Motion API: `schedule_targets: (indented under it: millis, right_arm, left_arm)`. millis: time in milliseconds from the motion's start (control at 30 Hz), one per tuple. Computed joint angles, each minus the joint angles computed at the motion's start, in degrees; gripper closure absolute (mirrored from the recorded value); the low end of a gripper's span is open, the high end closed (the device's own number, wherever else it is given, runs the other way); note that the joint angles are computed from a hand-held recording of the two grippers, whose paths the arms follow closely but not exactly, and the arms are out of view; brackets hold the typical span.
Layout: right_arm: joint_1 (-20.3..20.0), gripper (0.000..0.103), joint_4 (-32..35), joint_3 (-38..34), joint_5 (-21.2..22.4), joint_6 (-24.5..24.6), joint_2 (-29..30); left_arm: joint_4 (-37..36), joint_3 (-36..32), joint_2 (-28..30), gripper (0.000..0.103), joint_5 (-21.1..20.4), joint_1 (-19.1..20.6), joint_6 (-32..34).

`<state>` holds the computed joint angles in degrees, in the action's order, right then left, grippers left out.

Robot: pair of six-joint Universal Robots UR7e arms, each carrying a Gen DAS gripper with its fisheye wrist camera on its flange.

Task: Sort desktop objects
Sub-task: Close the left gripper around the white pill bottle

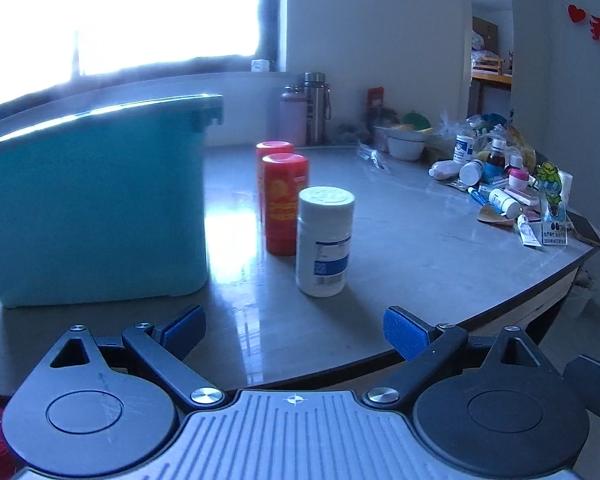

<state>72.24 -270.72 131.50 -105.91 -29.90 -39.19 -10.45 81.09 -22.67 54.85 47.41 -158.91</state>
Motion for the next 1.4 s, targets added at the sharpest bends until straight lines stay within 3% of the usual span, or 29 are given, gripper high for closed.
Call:
schedule_targets:
  millis: [1067,1400]
  right_arm:
    - [-4.2,0.000,7.0,-2.5,1.1,0.9,-3.6]
    - [-4.9,0.000,10.5,-4.0,1.5,2.6,-4.3]
  left_arm:
    - [2.0,-16.3,11.0,0.006,-0.1,1.3,3.5]
    - [7.3,-25.4,15.6,0.006,-1.2,2.3,2.7]
